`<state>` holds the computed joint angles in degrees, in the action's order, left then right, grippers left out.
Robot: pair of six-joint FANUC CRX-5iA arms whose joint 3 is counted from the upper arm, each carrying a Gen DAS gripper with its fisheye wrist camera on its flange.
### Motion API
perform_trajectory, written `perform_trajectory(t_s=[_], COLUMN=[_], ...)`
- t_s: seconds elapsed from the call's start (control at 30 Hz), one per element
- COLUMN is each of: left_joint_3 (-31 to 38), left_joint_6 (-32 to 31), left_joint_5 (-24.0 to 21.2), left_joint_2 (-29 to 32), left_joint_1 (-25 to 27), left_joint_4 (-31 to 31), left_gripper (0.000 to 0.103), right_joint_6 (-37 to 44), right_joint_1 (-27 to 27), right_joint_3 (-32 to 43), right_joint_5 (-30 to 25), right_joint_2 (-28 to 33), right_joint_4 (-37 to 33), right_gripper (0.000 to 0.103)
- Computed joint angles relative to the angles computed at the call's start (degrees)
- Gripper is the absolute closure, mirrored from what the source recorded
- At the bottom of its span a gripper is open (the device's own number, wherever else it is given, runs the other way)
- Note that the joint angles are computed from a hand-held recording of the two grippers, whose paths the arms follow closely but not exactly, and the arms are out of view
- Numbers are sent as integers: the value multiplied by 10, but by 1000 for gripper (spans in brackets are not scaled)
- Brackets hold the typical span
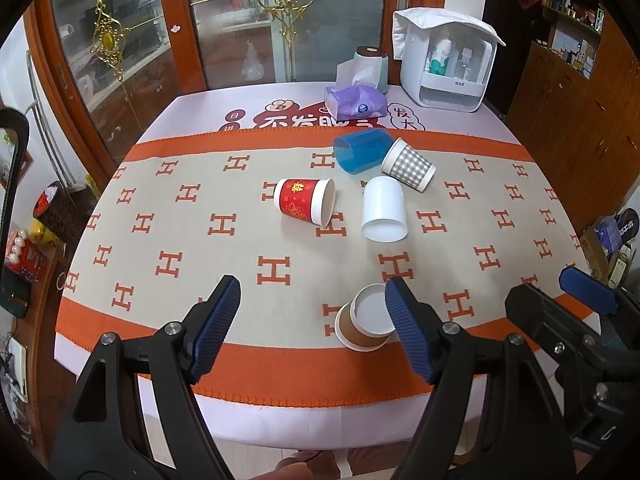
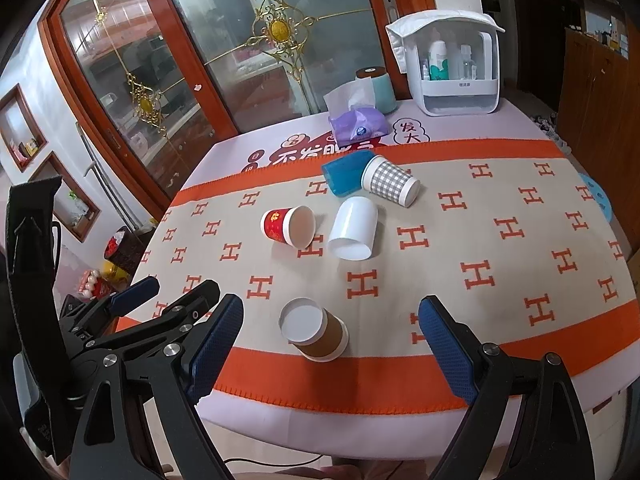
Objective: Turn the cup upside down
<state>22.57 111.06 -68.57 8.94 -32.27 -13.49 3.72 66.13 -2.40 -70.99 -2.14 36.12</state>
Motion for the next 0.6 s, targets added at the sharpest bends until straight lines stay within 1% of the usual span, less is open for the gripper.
perform_trajectory(t_s=[0.6], left_joint_3=[9], left_joint_6=[-5], left_joint_5=[-11], left_joint_2=[13], left_joint_1=[6], left_joint_4=[2], left_gripper=[30], right_joint_6=[18], right_joint_1=[-24], right_joint_3=[8], right_joint_5=[25], right_joint_2=[9], right_joint_4=[-34], right_gripper=[13])
